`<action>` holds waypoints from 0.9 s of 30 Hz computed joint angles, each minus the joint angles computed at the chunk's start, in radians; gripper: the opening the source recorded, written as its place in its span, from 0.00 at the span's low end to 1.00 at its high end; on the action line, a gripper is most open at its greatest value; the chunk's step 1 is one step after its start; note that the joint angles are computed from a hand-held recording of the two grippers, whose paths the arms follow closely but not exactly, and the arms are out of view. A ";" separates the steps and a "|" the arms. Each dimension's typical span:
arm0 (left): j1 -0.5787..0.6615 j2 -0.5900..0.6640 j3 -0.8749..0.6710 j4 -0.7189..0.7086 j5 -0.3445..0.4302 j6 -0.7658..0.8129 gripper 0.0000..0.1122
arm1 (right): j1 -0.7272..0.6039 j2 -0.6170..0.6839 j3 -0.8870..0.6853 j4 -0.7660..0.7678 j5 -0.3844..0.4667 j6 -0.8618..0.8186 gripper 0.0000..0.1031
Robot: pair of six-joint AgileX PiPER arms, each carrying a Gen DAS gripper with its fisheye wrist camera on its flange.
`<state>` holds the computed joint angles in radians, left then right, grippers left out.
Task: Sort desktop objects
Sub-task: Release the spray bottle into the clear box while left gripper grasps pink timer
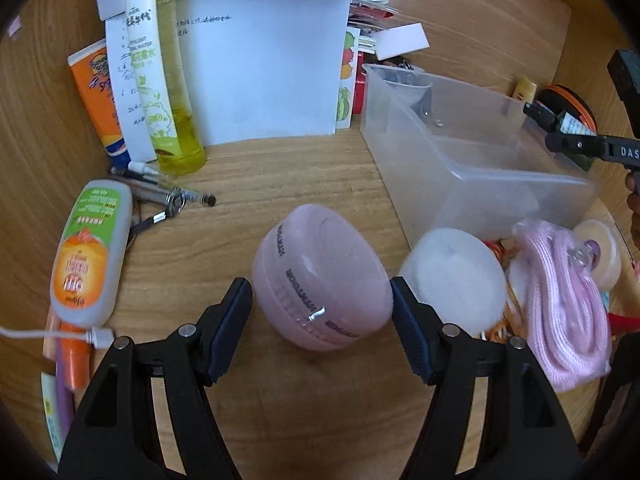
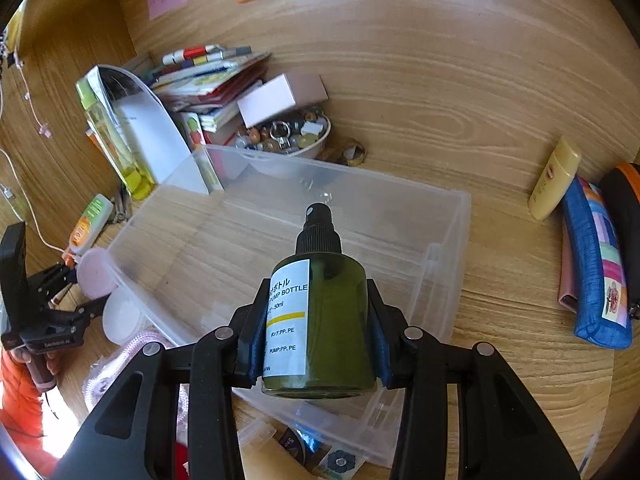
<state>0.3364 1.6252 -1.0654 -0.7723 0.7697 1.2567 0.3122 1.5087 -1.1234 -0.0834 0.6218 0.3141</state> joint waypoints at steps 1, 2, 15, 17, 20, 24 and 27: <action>-0.010 0.007 -0.009 0.002 -0.011 -0.008 0.61 | -0.003 0.013 -0.014 0.003 0.014 -0.010 0.37; -0.016 0.019 -0.021 0.002 -0.018 -0.009 0.61 | -0.006 0.025 -0.027 0.006 0.027 -0.020 0.37; -0.072 0.117 -0.132 -0.001 -0.001 -0.047 0.54 | 0.021 0.211 -0.243 -0.086 0.231 -0.046 0.37; -0.067 0.128 -0.145 -0.008 0.017 -0.054 0.53 | 0.024 0.226 -0.262 -0.096 0.246 -0.052 0.37; -0.048 0.136 -0.155 -0.022 0.031 -0.065 0.53 | 0.031 0.250 -0.289 -0.104 0.261 -0.064 0.37; -0.009 0.130 -0.147 -0.083 0.038 -0.048 0.48 | 0.039 0.289 -0.330 -0.080 0.290 -0.092 0.37; 0.020 0.107 -0.127 -0.124 0.058 -0.018 0.42 | 0.056 0.320 -0.359 -0.092 0.309 -0.091 0.37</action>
<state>0.3561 1.7321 -1.1928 -0.8961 0.8275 1.2386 0.3687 1.8284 -1.4823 -0.1750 0.9303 0.2226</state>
